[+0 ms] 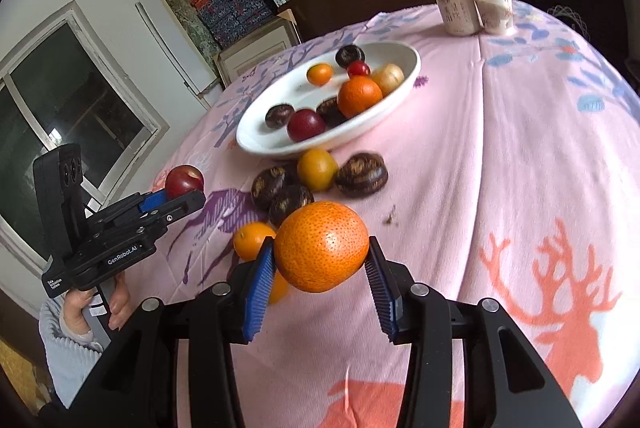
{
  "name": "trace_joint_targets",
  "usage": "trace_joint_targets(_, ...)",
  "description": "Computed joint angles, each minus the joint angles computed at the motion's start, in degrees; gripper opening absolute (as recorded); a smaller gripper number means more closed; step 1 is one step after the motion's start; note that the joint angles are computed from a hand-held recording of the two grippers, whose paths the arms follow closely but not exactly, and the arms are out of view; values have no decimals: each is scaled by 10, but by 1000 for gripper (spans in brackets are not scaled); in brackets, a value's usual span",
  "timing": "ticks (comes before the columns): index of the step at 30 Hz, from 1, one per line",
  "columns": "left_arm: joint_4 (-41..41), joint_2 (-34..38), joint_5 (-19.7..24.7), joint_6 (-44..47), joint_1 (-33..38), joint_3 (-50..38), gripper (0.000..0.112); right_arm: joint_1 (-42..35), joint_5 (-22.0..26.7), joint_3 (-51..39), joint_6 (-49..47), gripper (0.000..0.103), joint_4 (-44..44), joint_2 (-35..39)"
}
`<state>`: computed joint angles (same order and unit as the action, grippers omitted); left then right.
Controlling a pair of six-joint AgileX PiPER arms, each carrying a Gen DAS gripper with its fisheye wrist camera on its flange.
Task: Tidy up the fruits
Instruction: 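Place the tomato and orange on the white plate and open both tools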
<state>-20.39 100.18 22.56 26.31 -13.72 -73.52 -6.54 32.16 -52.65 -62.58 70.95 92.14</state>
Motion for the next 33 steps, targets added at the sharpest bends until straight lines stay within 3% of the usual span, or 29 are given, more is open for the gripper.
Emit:
trace_joint_targets(5,37,48,37,-63,12,-125,40,30,-50,-109,112,45,-103,-2)
trace_joint_targets(11,97,178,109,-156,3,-323,40,68,-72,-255,235,45,-209,96)
trace_joint_targets(22,126,410,271,-214,10,-673,42,120,7,-550,490,46,-462,324)
trace_joint_targets(23,129,414,268,-214,10,-677,47,121,18,-568,497,46,-470,337)
trace_joint_targets(24,135,412,259,-217,10,-669,67,121,30,-583,502,49,-478,347)
trace_joint_targets(25,137,397,234,-218,11,-637,81,118,27,-578,498,58,-477,346)
trace_joint_targets(30,94,341,189,-194,17,-550,82,107,-32,-495,453,62,-430,288)
trace_joint_targets(33,119,281,114,-202,8,-437,95,101,-63,-441,419,69,-392,248)
